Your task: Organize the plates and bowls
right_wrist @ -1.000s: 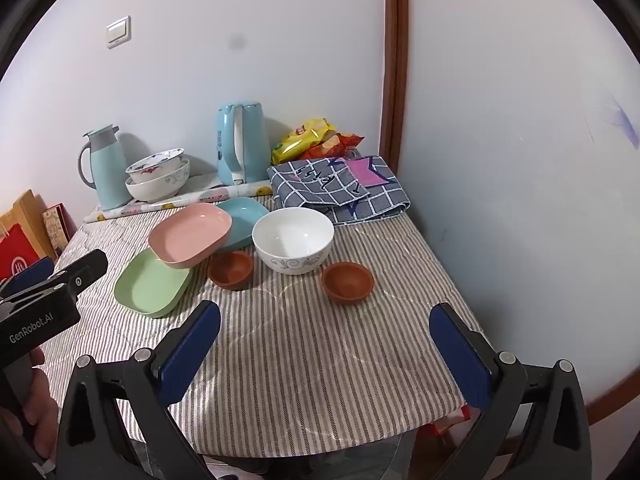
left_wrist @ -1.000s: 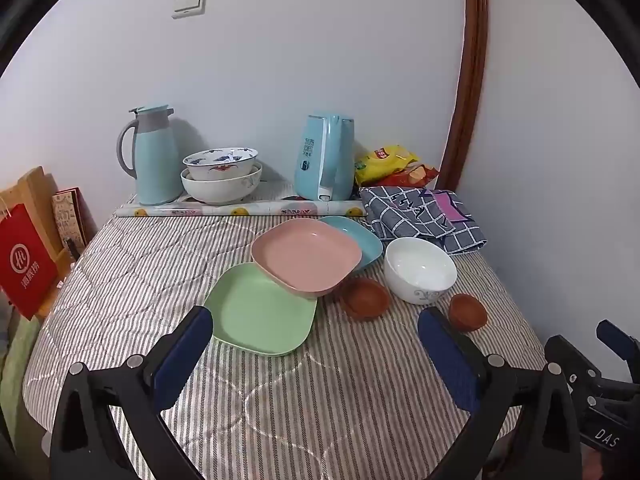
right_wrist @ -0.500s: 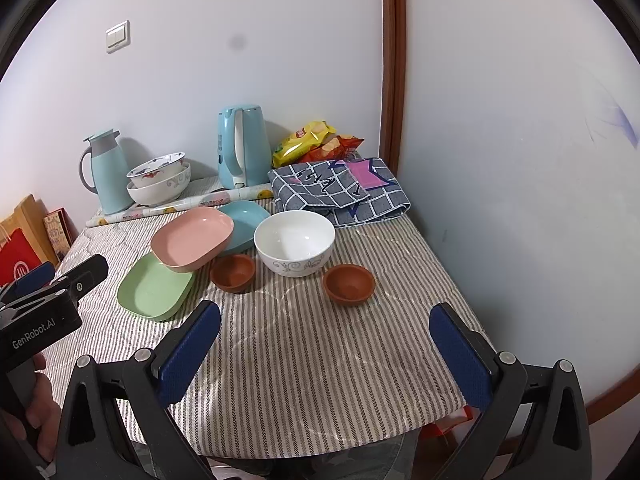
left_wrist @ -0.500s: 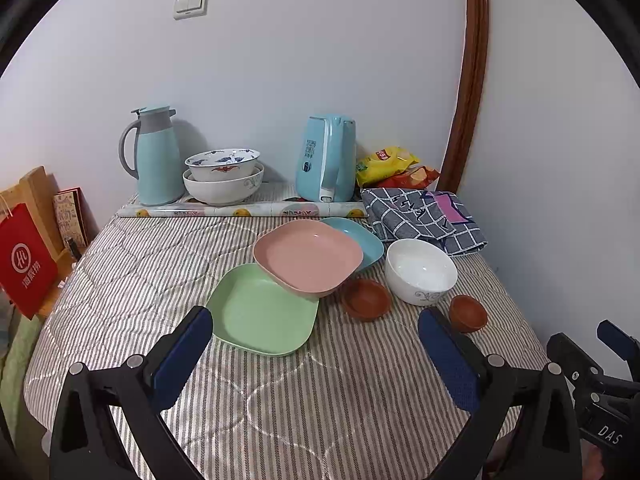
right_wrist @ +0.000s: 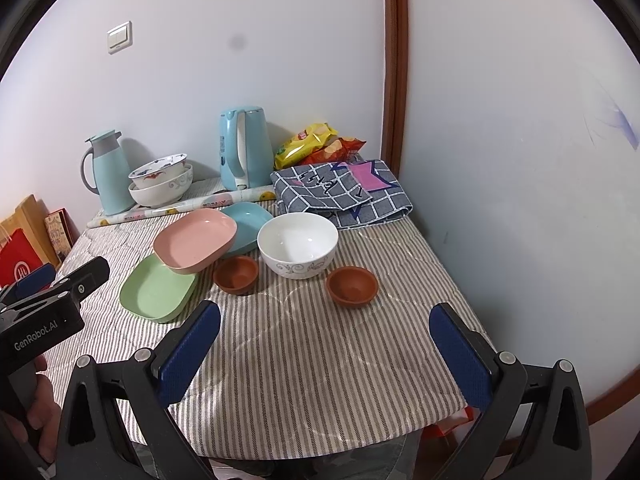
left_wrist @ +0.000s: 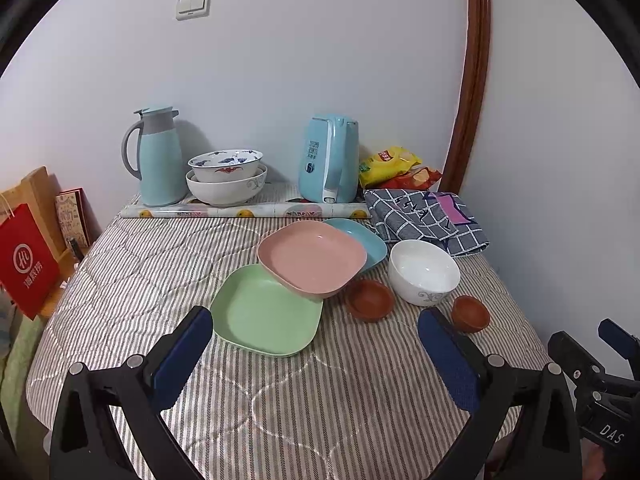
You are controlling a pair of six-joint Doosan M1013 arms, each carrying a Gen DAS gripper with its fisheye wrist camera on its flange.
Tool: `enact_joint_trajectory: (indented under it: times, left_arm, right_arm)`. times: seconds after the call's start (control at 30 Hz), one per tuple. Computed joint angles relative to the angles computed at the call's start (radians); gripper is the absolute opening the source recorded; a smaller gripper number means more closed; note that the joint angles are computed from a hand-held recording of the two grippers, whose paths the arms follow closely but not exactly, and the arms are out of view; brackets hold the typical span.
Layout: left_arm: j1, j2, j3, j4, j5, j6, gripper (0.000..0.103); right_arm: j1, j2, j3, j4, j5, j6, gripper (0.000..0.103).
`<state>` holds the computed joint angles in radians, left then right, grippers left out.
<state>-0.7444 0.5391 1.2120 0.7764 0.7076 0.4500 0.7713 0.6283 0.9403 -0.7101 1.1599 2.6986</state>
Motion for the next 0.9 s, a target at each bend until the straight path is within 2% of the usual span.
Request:
enact_joint_trajectory:
  times: [0.9]
  left_arm:
    - [0.000,-0.001,0.002,-0.001,0.000,0.002,0.103]
  right_arm:
    - [0.004,-0.003,0.001,-0.003,-0.005,0.016,0.103]
